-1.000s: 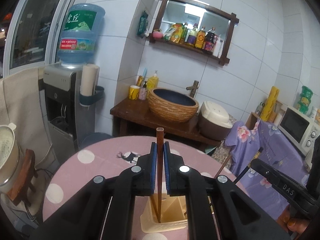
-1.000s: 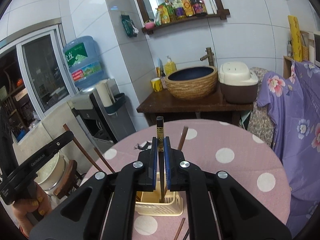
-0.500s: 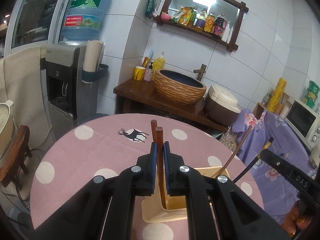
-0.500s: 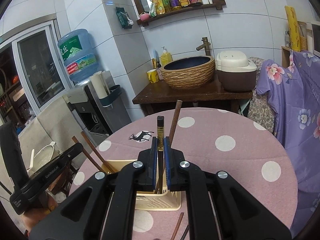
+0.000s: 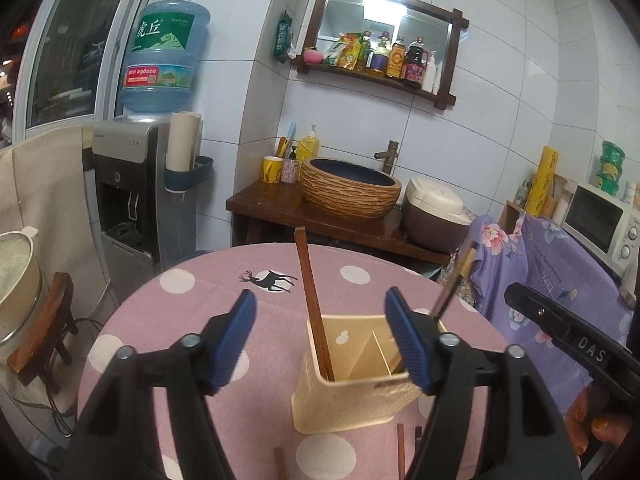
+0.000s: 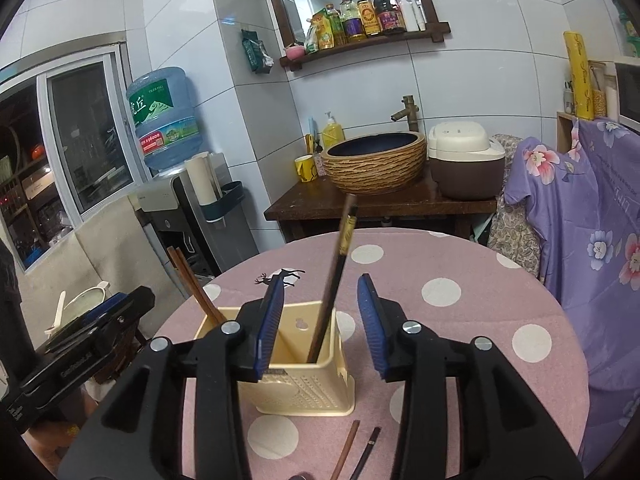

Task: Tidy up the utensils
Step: 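Move both tools back down to the remaining chopsticks and spoons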

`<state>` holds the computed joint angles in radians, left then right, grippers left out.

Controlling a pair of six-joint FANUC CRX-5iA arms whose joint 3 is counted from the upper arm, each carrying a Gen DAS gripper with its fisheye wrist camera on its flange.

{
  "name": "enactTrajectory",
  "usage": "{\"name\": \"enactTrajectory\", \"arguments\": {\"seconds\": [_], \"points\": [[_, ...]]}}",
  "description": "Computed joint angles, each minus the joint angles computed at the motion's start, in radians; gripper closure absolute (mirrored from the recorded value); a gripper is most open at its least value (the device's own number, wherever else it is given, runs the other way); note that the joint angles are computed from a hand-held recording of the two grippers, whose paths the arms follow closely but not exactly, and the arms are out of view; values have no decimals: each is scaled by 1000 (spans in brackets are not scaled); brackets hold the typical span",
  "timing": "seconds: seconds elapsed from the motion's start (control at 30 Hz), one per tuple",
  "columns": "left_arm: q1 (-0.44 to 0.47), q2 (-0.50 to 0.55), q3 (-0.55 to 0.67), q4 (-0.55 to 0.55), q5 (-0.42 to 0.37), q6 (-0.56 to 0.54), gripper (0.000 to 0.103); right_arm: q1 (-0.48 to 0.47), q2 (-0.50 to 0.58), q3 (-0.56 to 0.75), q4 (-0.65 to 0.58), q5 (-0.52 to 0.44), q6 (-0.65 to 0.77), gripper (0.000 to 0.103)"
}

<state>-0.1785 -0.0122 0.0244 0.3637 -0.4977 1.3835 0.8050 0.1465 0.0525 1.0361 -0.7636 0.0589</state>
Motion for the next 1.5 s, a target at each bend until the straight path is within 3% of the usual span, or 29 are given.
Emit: {"name": "enactTrajectory", "arguments": {"seconds": [0.23, 0.4, 0.47, 0.63, 0.73, 1.13, 1.5], "points": [[25, -77, -139, 63, 16, -72, 11, 46, -65, -121, 13, -45, -53, 53], [50, -99, -193, -1, -53, -30, 11, 83, -76, -171, -82, -111, -32, 51], [61, -96, -208, -15, -94, -17, 14, 89, -78, -185, -123, -112, -31, 51], [74, -81, -235, -31, -168, -11, 37, 109, -77, -222, -186, -137, -51, 51], [69, -79, -254, -35, -189, -8, 43, 120, -72, -235, -215, -146, -53, 51], [35, -69, -248, -103, -200, 31, 48, 122, 23, -131, -390, -172, 92, 60], [35, -49, -227, -129, -218, 50, 48, 102, 121, -11, -437, -261, 152, 72]]}}
